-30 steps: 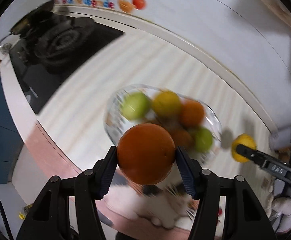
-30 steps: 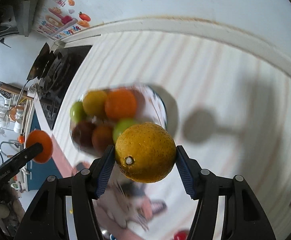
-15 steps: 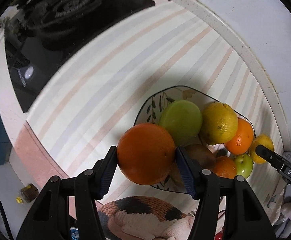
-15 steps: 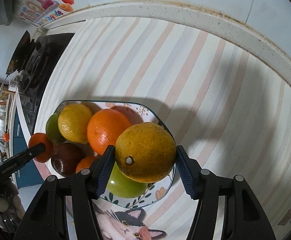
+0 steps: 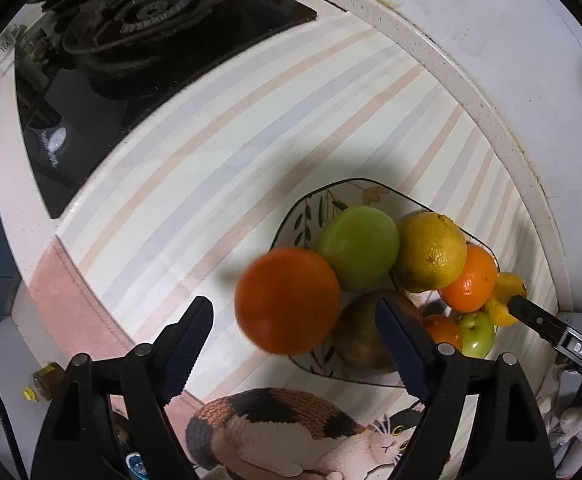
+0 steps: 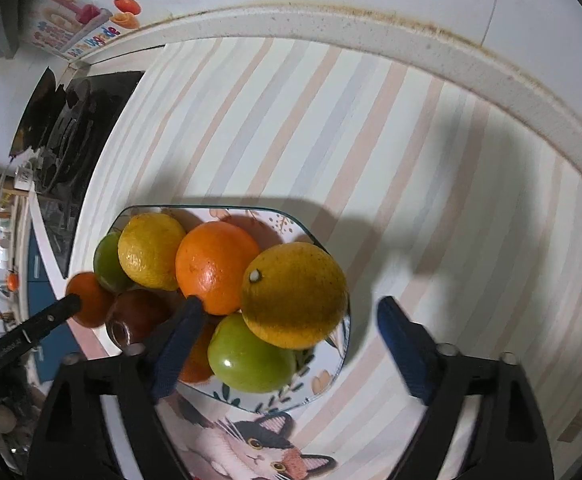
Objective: Organize fruits
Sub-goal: 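Withdraw both tools from the plate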
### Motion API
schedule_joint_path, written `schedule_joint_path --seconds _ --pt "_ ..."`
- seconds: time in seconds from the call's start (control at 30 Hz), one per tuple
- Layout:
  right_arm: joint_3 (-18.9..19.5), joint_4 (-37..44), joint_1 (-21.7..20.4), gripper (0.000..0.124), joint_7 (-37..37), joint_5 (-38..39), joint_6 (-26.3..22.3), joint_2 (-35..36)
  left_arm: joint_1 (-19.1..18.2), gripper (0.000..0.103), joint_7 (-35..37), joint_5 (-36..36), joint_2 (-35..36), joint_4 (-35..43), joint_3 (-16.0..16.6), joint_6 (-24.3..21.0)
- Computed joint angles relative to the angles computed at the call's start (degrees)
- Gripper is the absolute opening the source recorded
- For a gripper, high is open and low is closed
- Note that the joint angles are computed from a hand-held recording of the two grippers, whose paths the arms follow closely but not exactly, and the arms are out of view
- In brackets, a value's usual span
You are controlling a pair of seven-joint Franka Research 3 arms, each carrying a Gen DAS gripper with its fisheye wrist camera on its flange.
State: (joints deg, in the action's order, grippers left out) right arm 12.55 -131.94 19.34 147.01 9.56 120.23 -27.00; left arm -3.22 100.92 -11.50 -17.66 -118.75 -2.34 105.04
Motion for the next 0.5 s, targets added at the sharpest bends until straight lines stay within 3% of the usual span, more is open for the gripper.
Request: schedule_joint_path --seconds 0.3,0.5 --pt "6.3 6.0 2.0 0.094 6.0 -8.3 -9.5 -1.8 -1.0 0.083 0.1 4.6 -12.6 -8.6 0.3 4.8" --pt "9.0 9.1 3.9 0.094 9.6 -10.6 -13.5 -3.7 -3.3 0.083 0.1 5.0 -21.0 -12.3 2.0 3.7"
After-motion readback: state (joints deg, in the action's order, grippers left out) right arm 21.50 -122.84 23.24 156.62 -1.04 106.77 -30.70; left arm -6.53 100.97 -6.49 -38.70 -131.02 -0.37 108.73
